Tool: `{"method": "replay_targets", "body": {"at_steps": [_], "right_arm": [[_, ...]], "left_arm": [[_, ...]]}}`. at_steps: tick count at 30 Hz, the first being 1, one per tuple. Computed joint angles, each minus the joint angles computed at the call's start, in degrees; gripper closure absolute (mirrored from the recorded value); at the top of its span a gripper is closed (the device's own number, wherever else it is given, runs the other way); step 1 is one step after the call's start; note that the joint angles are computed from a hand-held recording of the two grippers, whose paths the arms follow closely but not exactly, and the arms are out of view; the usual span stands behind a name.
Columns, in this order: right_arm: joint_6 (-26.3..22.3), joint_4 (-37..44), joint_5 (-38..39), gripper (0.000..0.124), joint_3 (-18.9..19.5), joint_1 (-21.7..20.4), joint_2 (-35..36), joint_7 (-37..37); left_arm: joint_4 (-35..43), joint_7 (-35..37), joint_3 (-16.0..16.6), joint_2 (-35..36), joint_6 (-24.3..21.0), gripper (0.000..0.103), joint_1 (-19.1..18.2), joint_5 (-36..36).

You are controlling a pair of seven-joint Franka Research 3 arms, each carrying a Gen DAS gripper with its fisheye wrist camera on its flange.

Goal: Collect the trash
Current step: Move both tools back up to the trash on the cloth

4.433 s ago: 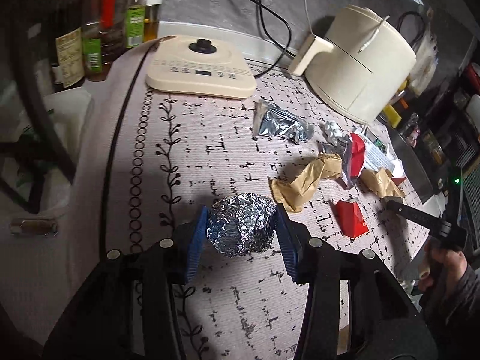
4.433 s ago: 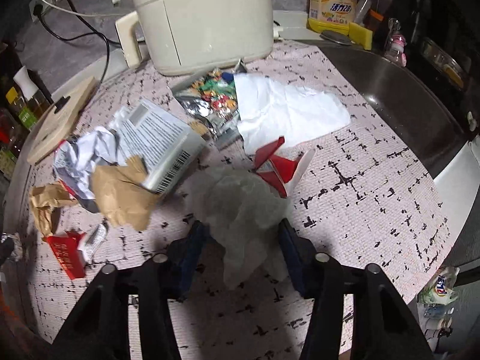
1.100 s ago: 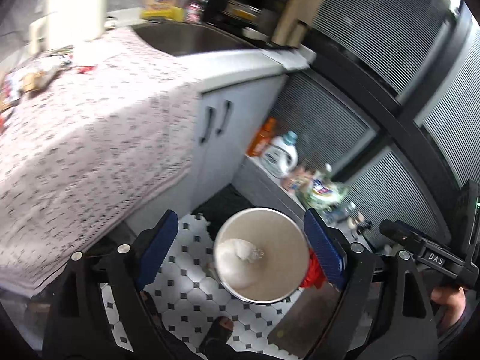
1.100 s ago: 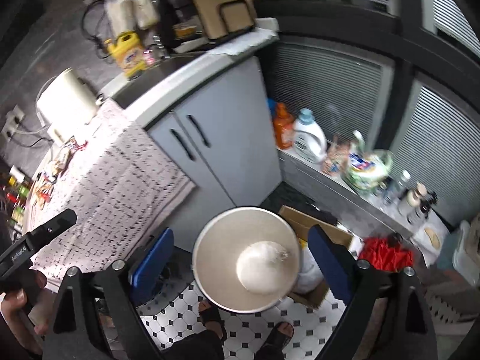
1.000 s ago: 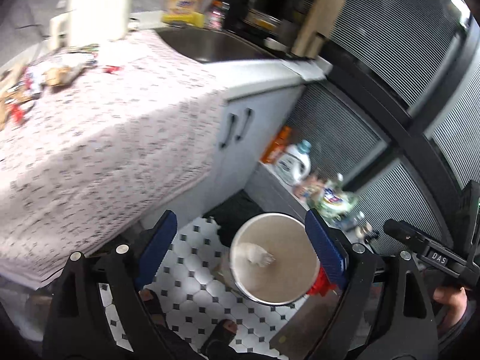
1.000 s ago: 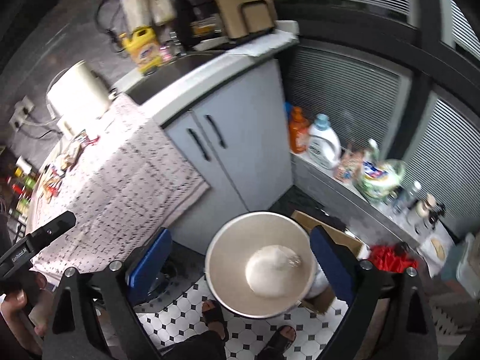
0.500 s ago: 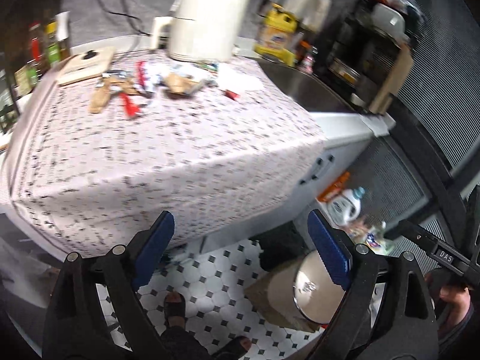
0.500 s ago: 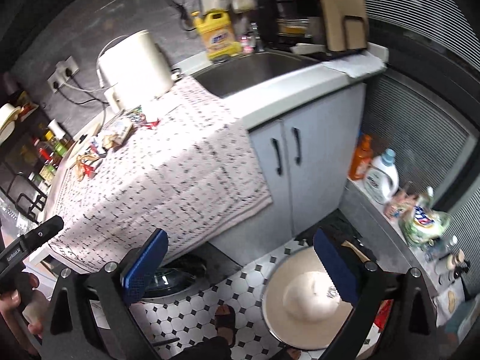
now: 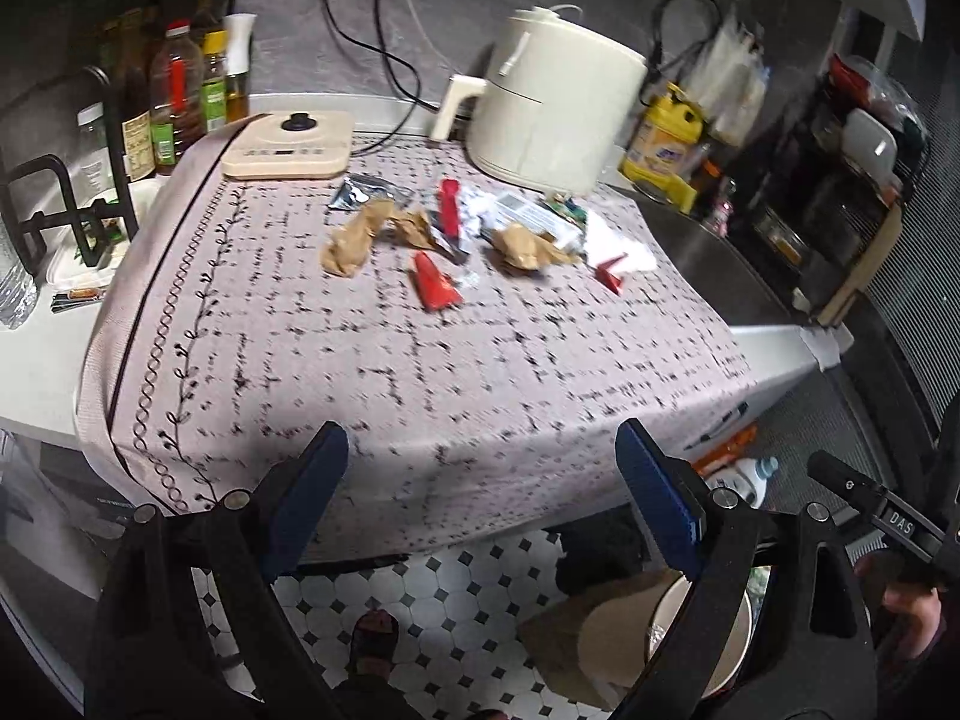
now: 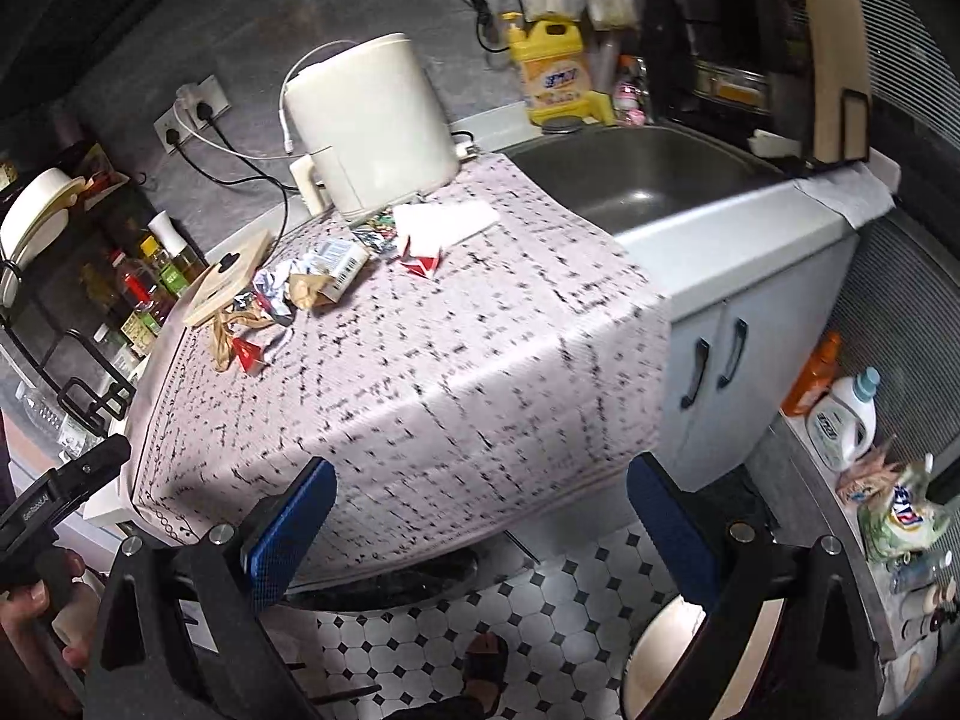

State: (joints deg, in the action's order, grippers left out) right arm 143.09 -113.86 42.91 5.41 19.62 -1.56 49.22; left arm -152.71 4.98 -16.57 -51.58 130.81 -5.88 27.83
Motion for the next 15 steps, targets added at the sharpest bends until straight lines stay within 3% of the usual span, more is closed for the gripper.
{"method": "replay_targets", "body": {"at_steps": [7, 15], "right_arm": [[2.0, 4.7, -3.9, 0.029, 2.2, 2.3, 3.9, 4.1], [5.4, 9.5, -10.4, 0.029, 3.6, 4.6, 8.3, 11.5]], "left_arm": [[-3.8, 3.0, 4.4, -3.2, 3.5, 0.013, 3.1, 1.3], [-7.5, 10.1, 10.1, -2.4, 14.3, 0.013, 9.6, 1.1]]}}
